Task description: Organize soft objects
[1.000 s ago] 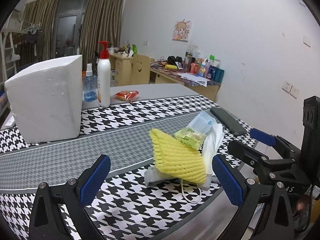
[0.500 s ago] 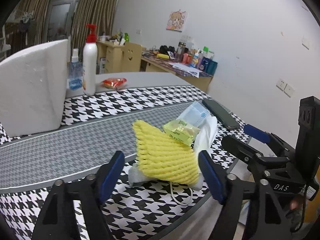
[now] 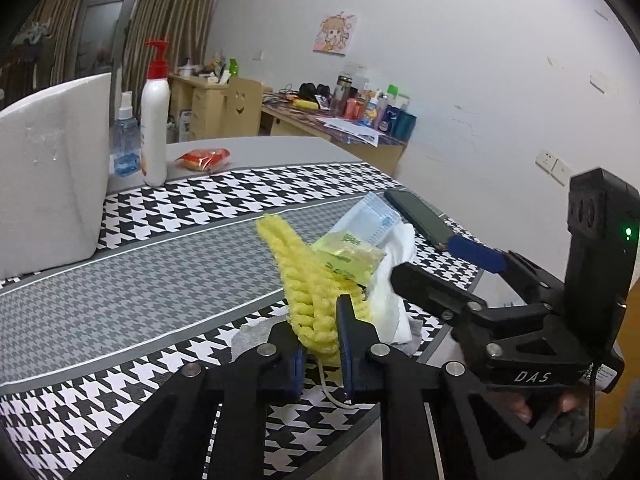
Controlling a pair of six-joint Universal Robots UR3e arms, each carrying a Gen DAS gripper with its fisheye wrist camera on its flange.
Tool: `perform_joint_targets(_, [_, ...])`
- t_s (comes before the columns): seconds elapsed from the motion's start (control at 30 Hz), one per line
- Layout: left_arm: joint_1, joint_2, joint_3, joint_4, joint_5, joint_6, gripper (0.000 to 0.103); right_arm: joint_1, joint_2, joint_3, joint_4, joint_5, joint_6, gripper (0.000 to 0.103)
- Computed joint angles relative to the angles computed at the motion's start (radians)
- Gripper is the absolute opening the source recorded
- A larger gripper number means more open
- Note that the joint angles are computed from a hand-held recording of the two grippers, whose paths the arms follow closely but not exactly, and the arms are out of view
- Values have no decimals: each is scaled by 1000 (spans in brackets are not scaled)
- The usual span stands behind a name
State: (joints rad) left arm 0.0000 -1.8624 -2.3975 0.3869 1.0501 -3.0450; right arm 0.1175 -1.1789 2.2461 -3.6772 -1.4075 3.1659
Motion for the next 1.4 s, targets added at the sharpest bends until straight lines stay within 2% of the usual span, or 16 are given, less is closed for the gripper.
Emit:
perform_joint_targets(0.27, [30, 8, -9, -21, -6, 11, 12, 1, 52, -89, 55, 82, -10, 102])
perform_joint_targets(0.5, [39, 3, -8, -37, -7, 29, 12, -11, 83, -138, 148, 143, -29, 78])
perform_joint_targets(0.77, [44, 12, -21, -43, -11, 31, 12, 17, 69, -138, 166, 106, -65, 64])
perform_joint_targets(0.9, [47, 15, -22, -52, -13, 36, 12, 38, 79, -151, 162, 67, -85, 63])
perform_joint_targets(1.1, [53, 22, -23, -78, -22, 41, 12, 47, 93, -176, 211, 63, -100, 60])
perform_joint_targets(1.13, [54, 25, -22, -85, -24, 44, 12, 48, 94, -180, 226, 64, -106, 52])
perform_joint_targets(1.23, [52, 30, -26, -83, -24, 45, 12, 59, 96, -193, 258, 44, -109, 40])
perform_joint_targets(1.4, [47, 38, -29, -79, -25, 48, 12, 60, 72, -162, 240, 41, -116, 29])
